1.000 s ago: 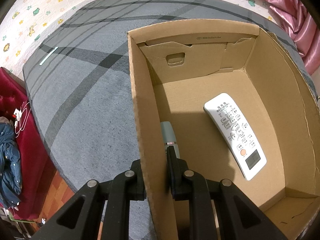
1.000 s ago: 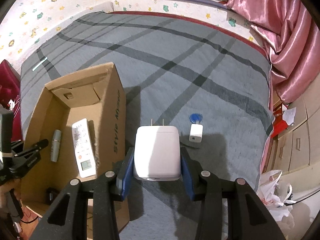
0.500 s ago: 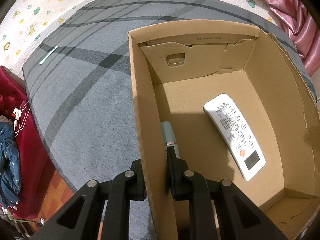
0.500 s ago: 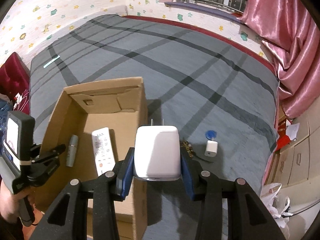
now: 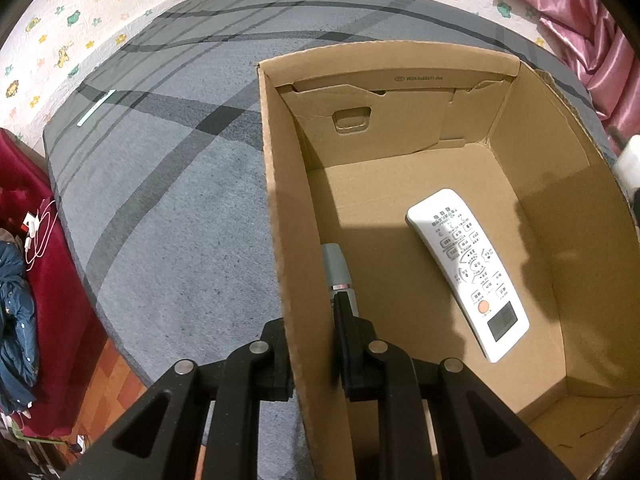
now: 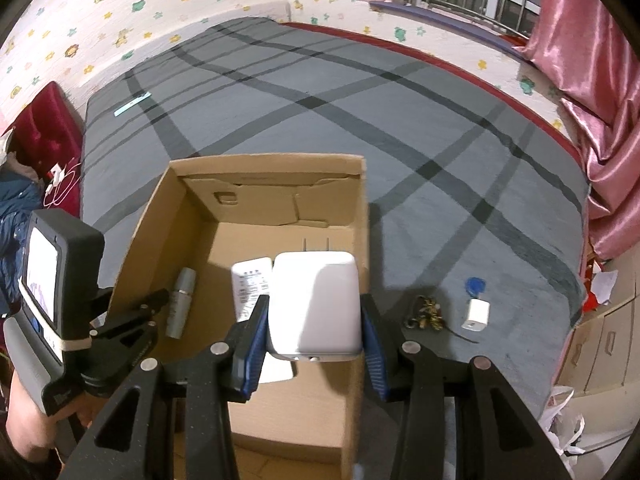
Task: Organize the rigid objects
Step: 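Lift the white charger with the right tool and carry it over the box, then lower the charger onto the remote in the box and open the right tool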
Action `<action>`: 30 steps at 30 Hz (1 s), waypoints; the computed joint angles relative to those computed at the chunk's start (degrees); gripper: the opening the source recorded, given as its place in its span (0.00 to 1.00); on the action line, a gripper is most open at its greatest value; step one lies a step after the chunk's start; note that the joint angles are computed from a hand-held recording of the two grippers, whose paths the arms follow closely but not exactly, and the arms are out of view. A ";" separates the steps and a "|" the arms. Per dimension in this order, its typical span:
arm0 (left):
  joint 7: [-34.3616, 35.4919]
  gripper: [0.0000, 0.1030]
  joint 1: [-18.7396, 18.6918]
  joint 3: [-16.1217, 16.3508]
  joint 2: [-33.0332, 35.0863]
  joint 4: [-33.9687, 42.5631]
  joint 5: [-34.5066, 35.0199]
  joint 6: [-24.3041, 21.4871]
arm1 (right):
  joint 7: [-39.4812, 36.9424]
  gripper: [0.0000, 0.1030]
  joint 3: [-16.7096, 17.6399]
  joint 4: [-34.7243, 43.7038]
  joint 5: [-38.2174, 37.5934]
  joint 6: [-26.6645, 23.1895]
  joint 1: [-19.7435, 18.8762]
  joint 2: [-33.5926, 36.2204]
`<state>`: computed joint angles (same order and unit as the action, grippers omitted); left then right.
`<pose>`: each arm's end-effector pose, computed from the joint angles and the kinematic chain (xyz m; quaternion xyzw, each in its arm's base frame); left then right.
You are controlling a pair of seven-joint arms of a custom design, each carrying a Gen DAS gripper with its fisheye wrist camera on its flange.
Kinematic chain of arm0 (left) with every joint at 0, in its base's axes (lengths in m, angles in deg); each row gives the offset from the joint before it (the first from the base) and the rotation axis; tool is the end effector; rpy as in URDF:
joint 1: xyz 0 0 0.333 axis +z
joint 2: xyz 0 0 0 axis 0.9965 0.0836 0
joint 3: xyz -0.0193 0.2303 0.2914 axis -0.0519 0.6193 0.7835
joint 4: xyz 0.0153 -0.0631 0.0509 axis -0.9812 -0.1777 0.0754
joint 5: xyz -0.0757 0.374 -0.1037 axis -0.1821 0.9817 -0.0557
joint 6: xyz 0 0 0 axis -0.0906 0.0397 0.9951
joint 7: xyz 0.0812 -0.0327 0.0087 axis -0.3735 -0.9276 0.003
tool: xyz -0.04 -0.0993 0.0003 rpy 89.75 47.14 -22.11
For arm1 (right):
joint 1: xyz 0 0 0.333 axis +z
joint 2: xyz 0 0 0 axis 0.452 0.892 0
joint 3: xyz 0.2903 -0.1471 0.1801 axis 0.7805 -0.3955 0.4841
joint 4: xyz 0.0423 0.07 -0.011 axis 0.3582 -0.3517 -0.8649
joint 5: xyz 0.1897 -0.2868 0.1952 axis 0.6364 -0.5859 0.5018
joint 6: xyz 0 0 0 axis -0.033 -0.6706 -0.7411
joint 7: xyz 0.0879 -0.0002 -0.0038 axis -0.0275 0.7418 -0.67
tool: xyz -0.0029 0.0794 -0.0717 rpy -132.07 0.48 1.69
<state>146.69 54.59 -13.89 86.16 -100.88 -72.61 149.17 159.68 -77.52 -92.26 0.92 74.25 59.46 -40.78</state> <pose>0.7034 -0.4673 0.5179 -0.4114 0.8886 -0.1622 0.1217 0.5982 0.3889 0.6003 -0.5326 0.8058 -0.2174 0.1401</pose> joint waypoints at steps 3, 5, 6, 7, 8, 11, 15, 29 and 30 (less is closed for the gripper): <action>0.13 0.17 0.01 0.05 0.14 0.12 0.06 -0.02 | -1.12 0.44 0.13 1.57 0.97 0.51 -0.26 1.64; 0.09 0.17 0.07 -0.01 0.16 0.13 -0.07 0.04 | -1.97 0.44 0.08 2.54 1.73 0.89 -0.35 2.69; 0.08 0.17 0.08 -0.01 0.14 0.10 -0.10 0.08 | -2.48 0.44 0.06 3.20 2.15 0.99 -0.38 3.34; 0.06 0.17 0.04 0.02 -0.01 -0.16 -0.05 0.21 | -2.92 0.44 0.04 3.59 2.64 1.28 -0.43 3.81; 0.06 0.17 -0.02 0.07 -0.02 -0.20 0.05 0.23 | -3.31 0.44 -0.02 4.03 3.14 1.53 -0.48 4.29; -0.02 0.17 -0.01 0.02 -0.18 -0.53 0.03 0.39 | -4.59 0.44 -0.25 5.59 4.34 1.56 -0.43 5.89; -0.02 0.17 0.06 -0.04 -0.32 -0.70 -0.05 0.49 | -6.17 0.44 -0.53 7.60 6.01 1.37 -0.47 8.06; -0.02 0.17 0.45 -0.28 -1.16 -2.24 -0.38 1.51 | -10.35 0.44 -0.97 12.78 12.24 -0.84 -1.38 13.79; -0.05 0.17 0.51 -0.33 -1.14 -2.23 -0.49 1.50 | -10.47 0.44 -1.01 13.04 12.55 -1.06 -1.44 14.07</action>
